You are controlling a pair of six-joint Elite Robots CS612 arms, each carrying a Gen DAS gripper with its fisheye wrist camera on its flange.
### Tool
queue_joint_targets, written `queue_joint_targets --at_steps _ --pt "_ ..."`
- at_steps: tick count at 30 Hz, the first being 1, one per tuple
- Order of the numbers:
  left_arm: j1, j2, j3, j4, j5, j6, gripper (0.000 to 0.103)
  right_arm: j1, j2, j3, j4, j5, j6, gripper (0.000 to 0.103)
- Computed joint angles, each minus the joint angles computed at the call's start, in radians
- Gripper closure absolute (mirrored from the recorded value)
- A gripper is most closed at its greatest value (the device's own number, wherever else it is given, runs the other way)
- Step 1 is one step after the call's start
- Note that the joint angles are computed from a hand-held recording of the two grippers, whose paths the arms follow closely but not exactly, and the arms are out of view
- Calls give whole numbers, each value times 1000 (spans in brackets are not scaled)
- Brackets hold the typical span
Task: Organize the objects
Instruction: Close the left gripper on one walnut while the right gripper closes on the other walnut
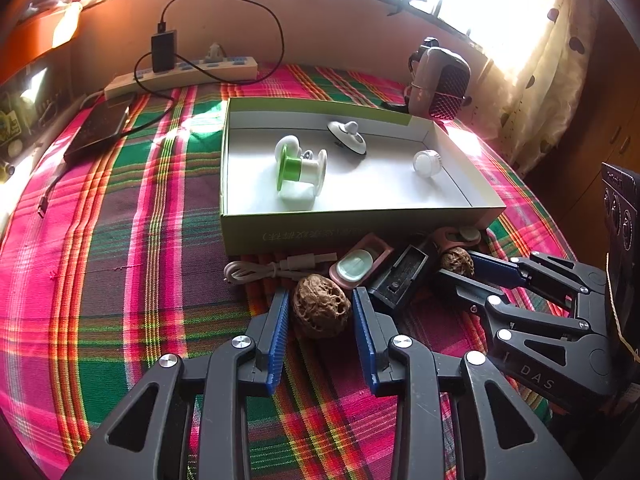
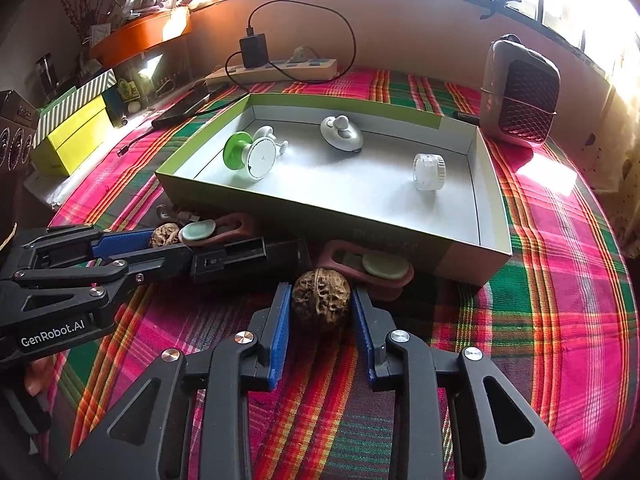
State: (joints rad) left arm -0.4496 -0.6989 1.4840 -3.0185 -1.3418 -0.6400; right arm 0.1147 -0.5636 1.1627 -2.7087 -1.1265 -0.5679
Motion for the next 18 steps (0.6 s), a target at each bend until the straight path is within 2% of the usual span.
queue_joint_targets --at_steps 18 --pt "-3 -11 17 6 20 -2 74 -6 -7 10 -2 28 7 73"
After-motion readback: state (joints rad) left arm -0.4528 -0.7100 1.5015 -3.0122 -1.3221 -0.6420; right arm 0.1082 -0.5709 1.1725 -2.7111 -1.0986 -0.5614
